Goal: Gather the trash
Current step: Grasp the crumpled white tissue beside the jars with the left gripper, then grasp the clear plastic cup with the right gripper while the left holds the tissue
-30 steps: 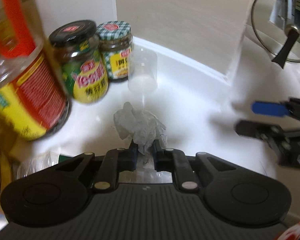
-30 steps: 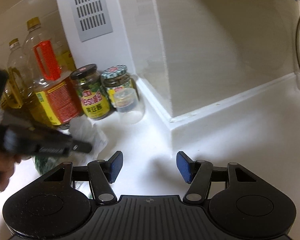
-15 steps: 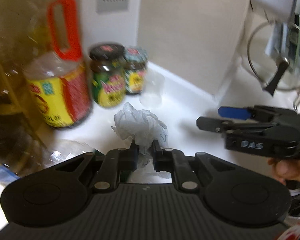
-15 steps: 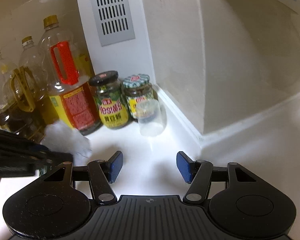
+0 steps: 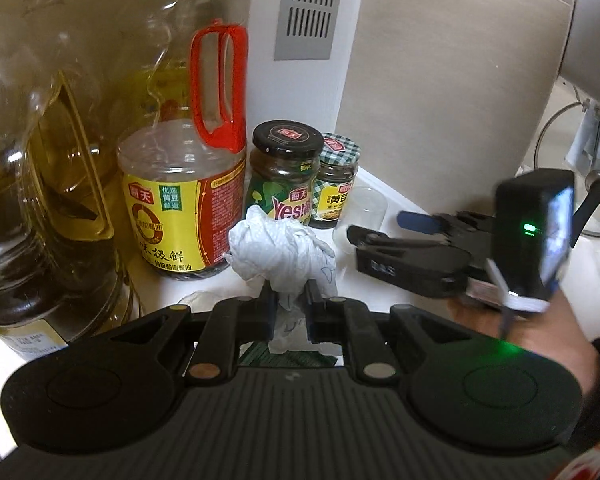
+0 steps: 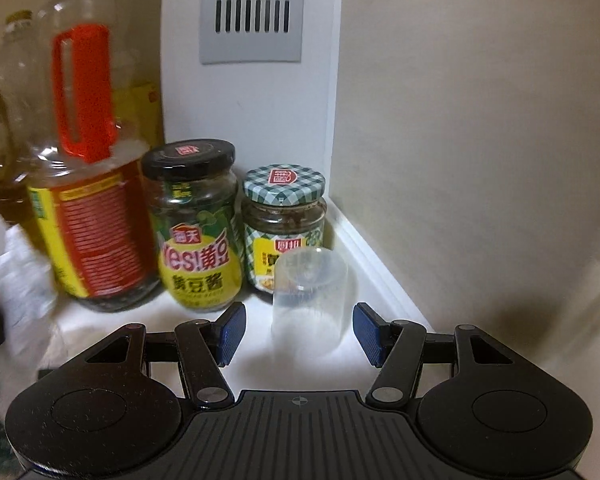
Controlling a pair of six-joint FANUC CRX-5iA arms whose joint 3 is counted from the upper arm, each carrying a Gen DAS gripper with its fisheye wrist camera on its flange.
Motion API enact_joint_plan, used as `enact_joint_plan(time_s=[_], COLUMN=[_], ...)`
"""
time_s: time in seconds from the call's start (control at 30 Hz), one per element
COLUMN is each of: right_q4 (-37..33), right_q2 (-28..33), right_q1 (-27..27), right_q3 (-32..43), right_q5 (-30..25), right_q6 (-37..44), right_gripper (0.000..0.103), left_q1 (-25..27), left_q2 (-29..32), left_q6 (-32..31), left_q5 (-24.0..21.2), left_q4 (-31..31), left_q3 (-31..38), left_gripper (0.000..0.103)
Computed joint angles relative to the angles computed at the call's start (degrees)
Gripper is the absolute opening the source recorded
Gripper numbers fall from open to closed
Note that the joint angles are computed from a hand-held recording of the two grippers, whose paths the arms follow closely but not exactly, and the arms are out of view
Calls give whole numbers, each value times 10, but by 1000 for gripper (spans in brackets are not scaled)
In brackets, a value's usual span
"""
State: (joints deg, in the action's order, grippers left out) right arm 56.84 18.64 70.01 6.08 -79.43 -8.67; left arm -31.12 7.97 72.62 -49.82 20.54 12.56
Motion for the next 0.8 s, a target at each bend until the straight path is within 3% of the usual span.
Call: enact_joint_plan(time_s=[0.27, 0.33, 0.4, 0.8], right_q4=[-13, -13, -11, -23], right_q2=[17, 19, 14, -46], right_q1=[-31, -34, -32, 47], right_q3=[16, 15, 11, -15], right_q5=[15, 18, 21, -21], right_q6=[35, 38, 33, 6], right_gripper=[59, 50, 49, 49], left_q1=[-1, -2, -3, -32], left_q2=[8, 9, 9, -18], left_q6=[1, 3, 7, 39], left_q5=[3, 4, 1, 4], left_q4=[4, -1, -6, -26], left_q3=[3, 4, 6, -11], left_gripper=[12, 12, 12, 12])
